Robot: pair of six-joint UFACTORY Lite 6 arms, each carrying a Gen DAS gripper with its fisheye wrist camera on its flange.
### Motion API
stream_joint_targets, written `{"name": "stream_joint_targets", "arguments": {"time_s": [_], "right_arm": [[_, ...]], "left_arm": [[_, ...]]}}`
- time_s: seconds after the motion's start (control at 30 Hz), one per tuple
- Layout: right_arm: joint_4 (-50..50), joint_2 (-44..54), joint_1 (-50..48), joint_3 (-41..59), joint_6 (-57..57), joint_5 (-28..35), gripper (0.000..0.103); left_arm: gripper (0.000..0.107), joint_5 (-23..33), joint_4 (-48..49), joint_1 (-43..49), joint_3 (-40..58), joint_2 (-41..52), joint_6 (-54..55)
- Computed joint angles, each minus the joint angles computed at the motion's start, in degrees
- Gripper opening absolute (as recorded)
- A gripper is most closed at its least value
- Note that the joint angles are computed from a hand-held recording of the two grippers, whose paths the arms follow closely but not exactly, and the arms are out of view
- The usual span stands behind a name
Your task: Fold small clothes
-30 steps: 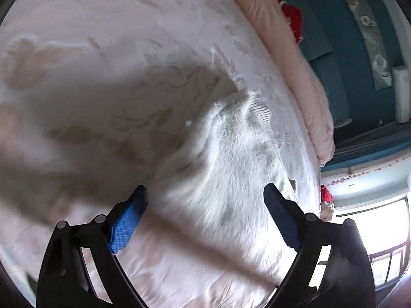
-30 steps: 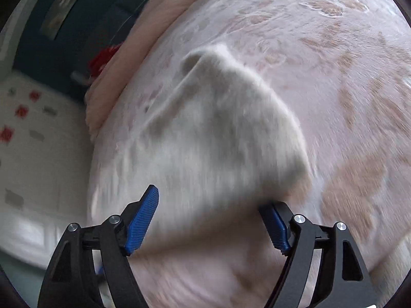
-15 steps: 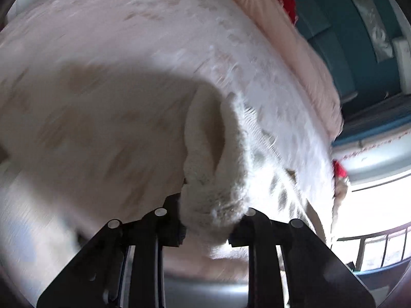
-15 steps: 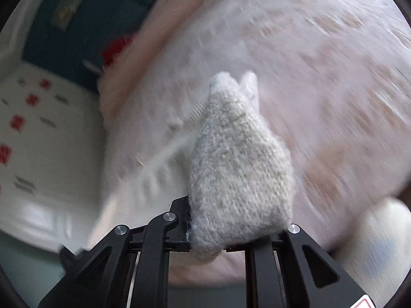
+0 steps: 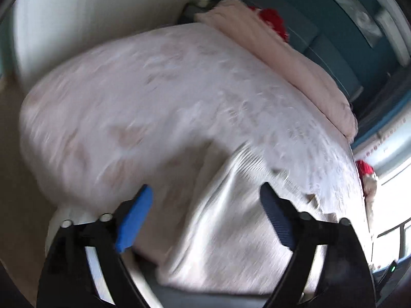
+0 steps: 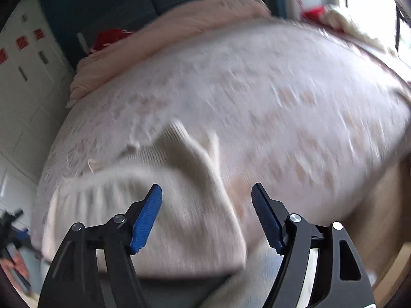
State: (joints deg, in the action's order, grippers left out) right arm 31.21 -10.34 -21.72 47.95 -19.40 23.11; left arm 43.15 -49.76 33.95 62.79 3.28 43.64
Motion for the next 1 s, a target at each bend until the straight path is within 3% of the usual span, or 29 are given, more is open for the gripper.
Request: {"name": "stream_joint_targets", "arguments": {"time_s": [0.13, 0.23, 0.27, 0.3, 0.33, 0.37, 0.4, 0.43, 0.5, 0.57, 0.67, 0.73, 0.77, 0.83, 0.9, 1.0], "right_arm": [[-2.7, 18.8, 5.1, 16.4, 3.6, -1.7, 0.07], [-5.2, 32.5, 7.8, 25.9, 7.3, -2.6, 0.07], [-9.0, 35.9, 8.4, 29.4, 11.2, -0.8, 0.061], [-10.8, 40.5, 9.0, 32.7, 13.2, -0.2, 0.047], [-10.4, 42.7, 8.9, 34.5, 12.9, 1.6, 0.011], [-7.6, 43.5, 8.5, 35.0, 10.7, 1.9, 0.009], [-2.3, 41.8, 7.6, 33.8, 6.9, 1.1, 0.008], [3.7, 37.8, 6.7, 30.3, 1.5, -0.3, 0.007], [13.4, 32.6, 5.0, 26.9, -7.4, -1.4, 0.007], [16.3, 30.3, 3.3, 26.1, -9.9, -1.8, 0.007], [5.5, 43.5, 3.6, 34.4, -1.3, -0.1, 0.008], [4.3, 49.2, 4.0, 36.4, -0.9, -0.6, 0.007], [4.1, 48.4, 3.8, 37.0, 0.2, 0.8, 0.014], [6.8, 40.8, 3.9, 31.5, 1.0, -1.1, 0.019], [12.4, 30.5, 4.9, 23.0, -5.0, -4.9, 0.019], [20.0, 21.1, 8.4, 14.2, -14.2, -4.9, 0.019]], "left_arm": [[0.089, -5.5, 5.6, -11.4, 12.6, 12.6, -7.2], [0.088, -5.1, 10.7, -16.3, 20.3, 23.7, -12.9], [0.086, -4.8, 12.7, -17.2, 20.3, 25.5, -14.7], [0.07, -4.2, 13.7, -17.9, 21.7, 28.6, -15.2], [0.049, -5.1, 16.0, -18.8, 22.1, 30.1, -16.9], [0.042, -6.3, 16.3, -19.0, 20.1, 29.3, -16.6], [0.02, -7.2, 14.3, -18.9, 18.7, 27.7, -14.9], [0.007, -6.8, 12.7, -18.1, 18.7, 26.7, -13.6], [0.007, -3.9, 8.1, -16.1, 21.0, 25.9, -9.7], [0.007, -5.0, 9.7, -16.1, 23.5, 26.6, -10.6], [0.008, -7.4, 16.8, -19.0, 28.5, 33.8, -17.2], [0.011, -12.3, 21.1, -21.6, 27.9, 37.3, -20.7], [0.011, -14.9, 21.6, -22.3, 25.6, 35.5, -20.4], [0.015, -14.8, 23.1, -22.9, 23.3, 31.5, -22.0], [0.02, -15.3, 18.0, -22.0, 17.8, 24.1, -16.3], [0.04, -17.4, 10.1, -21.4, 7.7, 13.1, -9.6]]}}
